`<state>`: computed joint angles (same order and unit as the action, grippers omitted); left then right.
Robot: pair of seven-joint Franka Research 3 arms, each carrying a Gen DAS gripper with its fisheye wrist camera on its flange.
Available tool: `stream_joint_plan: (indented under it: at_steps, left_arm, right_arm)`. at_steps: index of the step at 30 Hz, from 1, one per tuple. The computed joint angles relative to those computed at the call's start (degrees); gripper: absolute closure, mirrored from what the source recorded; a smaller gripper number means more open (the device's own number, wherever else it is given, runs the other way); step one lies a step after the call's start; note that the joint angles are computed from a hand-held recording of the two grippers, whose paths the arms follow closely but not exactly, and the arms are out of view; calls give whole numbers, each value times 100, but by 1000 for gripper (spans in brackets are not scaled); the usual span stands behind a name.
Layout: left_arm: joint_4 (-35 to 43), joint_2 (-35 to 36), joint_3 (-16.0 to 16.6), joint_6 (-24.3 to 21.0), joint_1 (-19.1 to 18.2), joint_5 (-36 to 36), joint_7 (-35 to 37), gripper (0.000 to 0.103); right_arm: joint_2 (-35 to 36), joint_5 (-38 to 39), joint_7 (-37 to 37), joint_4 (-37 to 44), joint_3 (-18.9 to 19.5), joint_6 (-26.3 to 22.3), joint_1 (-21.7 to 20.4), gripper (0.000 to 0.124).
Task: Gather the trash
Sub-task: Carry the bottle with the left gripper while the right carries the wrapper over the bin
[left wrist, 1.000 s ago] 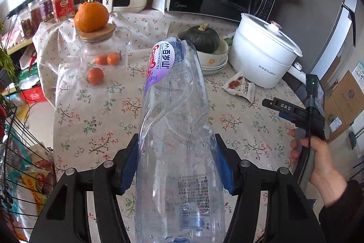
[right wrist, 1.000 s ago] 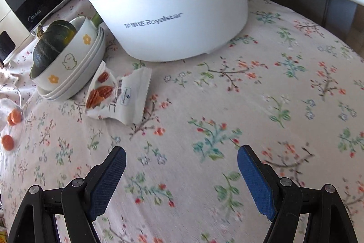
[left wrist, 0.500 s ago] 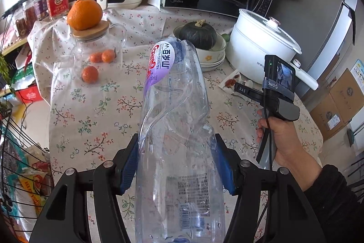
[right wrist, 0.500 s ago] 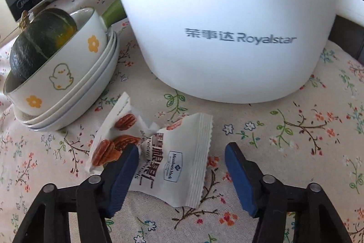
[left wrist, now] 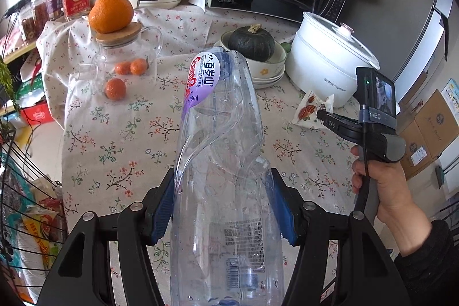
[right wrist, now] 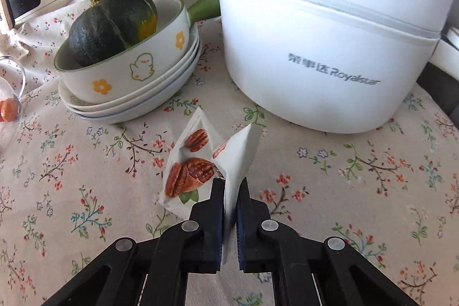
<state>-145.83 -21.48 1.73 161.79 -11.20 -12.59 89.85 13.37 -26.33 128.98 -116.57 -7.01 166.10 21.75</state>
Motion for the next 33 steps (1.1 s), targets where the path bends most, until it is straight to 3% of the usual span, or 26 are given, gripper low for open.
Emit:
stream_joint_plan:
  at_steps: [4,13,21,33]
  left_arm:
    - [-47,-152,88,-21,-270,-282,206,39]
    - [-108,-379,45,-242,-864,-672,469,39]
    - [-161,-579,-149,-378,-1348,-861,647,39]
    - [-193,-698,-621,-575,-1967,-655,600,39]
  right_arm:
    - [-701,-470,144,-626,-12,-89,-72,120]
    - [-2479,-65,-491,-2081,518,-382,-824,120]
    - [-4409,264,-1037,-3426,767,-843,-1581,120]
    - [-6934,891,-1787,-4809,1032,-1494,-2557,120]
